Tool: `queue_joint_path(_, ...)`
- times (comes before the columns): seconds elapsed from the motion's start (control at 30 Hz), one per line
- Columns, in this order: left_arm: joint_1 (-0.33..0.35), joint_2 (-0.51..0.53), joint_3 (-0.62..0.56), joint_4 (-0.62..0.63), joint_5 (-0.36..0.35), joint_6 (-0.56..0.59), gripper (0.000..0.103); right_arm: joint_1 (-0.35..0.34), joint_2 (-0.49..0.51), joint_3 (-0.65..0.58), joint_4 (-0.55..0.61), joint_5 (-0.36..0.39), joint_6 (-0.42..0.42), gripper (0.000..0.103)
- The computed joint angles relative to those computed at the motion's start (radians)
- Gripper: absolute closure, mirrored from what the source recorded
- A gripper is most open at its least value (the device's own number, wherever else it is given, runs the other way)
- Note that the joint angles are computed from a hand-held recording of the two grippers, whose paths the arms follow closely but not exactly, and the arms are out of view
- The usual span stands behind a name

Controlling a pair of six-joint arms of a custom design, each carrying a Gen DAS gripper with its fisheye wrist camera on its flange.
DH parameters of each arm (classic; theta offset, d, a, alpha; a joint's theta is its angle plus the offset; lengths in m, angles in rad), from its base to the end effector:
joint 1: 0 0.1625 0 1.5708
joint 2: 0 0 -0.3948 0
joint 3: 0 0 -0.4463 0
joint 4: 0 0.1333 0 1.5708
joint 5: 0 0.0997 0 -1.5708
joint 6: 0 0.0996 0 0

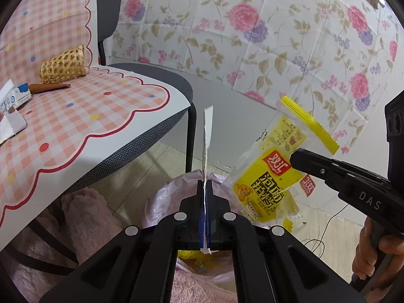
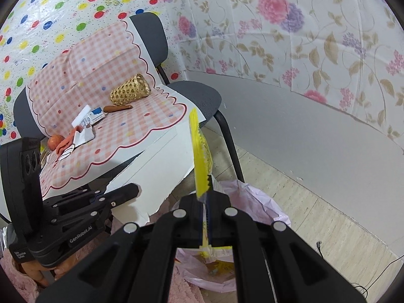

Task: Collect trash
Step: 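Carry the red box and yellow bag with both tools to the pink-lined bag, then open both tools to drop the items into the bag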

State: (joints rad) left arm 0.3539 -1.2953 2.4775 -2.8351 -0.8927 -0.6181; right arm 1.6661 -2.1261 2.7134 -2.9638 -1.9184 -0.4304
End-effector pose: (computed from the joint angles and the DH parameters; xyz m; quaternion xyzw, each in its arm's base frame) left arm -0.2907 -0.3161 0.0603 0.2649 0.9044 -0.2874 0.1712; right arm 0.1275 -0.2892 0.2577 0.1700 -0.8926 0.3542 0.2213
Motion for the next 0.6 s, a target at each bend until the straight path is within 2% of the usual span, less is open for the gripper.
queue_joint_path(0.23,0.017,0.048,-0.029,-0.031,-0.017,0.022,0.099,-0.057,0.042,-0.01,-0.024,0.043,-0.016,0.1)
queue_joint_path(0.27,0.019,0.052,-0.033,-0.037,-0.02,0.029,0.096,-0.062,0.052,-0.013,-0.03,0.043,-0.018,0.095)
queue_joint_path(0.3,0.02,0.056,-0.036,-0.039,-0.02,0.03,0.088,-0.068,0.058,-0.015,-0.035,0.045,-0.019,0.091)
queue_joint_path(0.33,0.021,0.055,-0.038,-0.037,-0.018,0.029,0.073,-0.074,0.064,-0.017,-0.034,0.046,-0.016,0.076)
queue_joint_path(0.37,0.019,0.05,-0.037,-0.03,-0.003,0.017,0.065,-0.08,0.065,-0.019,-0.031,0.05,-0.013,0.061)
queue_joint_path(0.4,0.017,0.043,-0.033,-0.031,0.006,0.01,0.06,-0.087,0.058,-0.017,-0.029,0.059,-0.011,0.061)
queue_joint_path(0.6,0.002,-0.058,-0.001,0.07,0.079,-0.059,0.058,-0.05,0.026,-0.018,-0.02,0.045,-0.014,0.061)
